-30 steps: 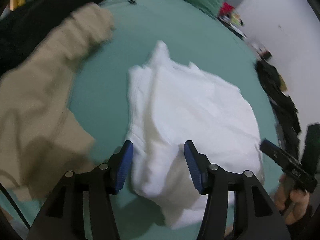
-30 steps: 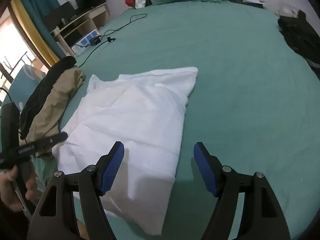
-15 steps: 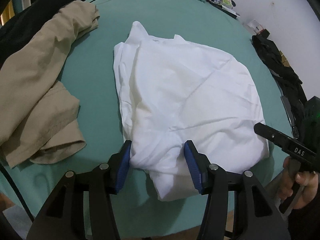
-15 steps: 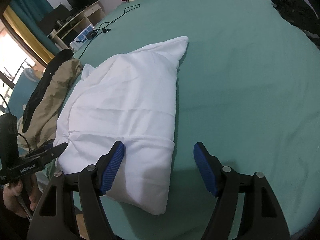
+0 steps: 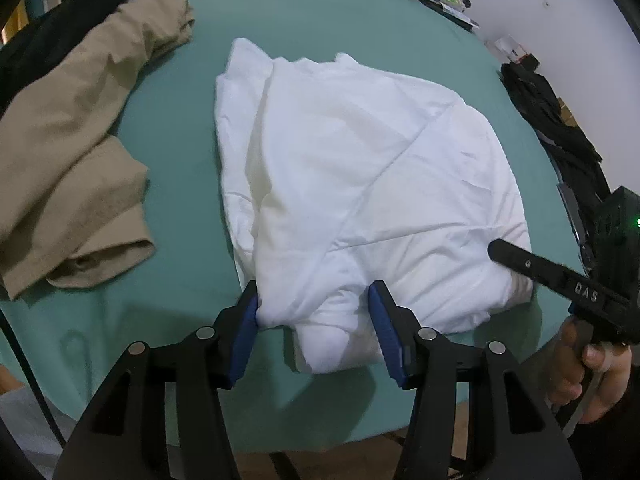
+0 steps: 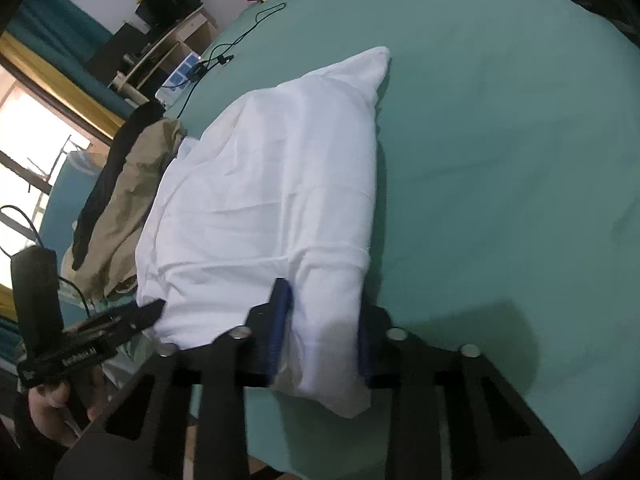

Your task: Fold large clothes

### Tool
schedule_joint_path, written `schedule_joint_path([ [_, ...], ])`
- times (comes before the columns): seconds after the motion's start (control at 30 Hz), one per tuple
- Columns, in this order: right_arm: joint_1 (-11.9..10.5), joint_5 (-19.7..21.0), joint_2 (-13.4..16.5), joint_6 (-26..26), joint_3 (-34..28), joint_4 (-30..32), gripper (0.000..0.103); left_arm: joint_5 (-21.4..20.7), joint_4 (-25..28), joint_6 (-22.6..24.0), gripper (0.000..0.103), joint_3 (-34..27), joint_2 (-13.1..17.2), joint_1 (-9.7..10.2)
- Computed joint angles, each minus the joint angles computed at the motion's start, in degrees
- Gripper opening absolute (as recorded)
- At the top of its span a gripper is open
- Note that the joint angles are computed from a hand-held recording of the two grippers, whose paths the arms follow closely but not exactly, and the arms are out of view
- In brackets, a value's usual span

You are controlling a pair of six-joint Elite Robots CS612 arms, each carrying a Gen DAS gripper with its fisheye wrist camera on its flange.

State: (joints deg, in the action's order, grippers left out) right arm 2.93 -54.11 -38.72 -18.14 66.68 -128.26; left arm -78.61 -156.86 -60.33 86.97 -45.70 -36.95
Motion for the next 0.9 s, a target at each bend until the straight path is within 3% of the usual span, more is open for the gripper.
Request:
schedule_joint_path([
  [0.57,-1.36,-7.22,-5.84,-3.55,8.3,-4.97,0.02,-4.69,-0.68,2.4,0.056,-0.47,-0.03,-2.15],
  [0.83,-1.5,-8.02,-6.4,-2.88,10.35,-7.39,0.023,2.56,-0.87,-0.73,0.056,-0.13,-1.2,-2.83],
  [0.9,-1.68,-7.69,-6.32,-2.89,10.32,-7.2,0.028,4.44,-1.65,-1.55,0.056,0.19,-1.52,-2.82],
])
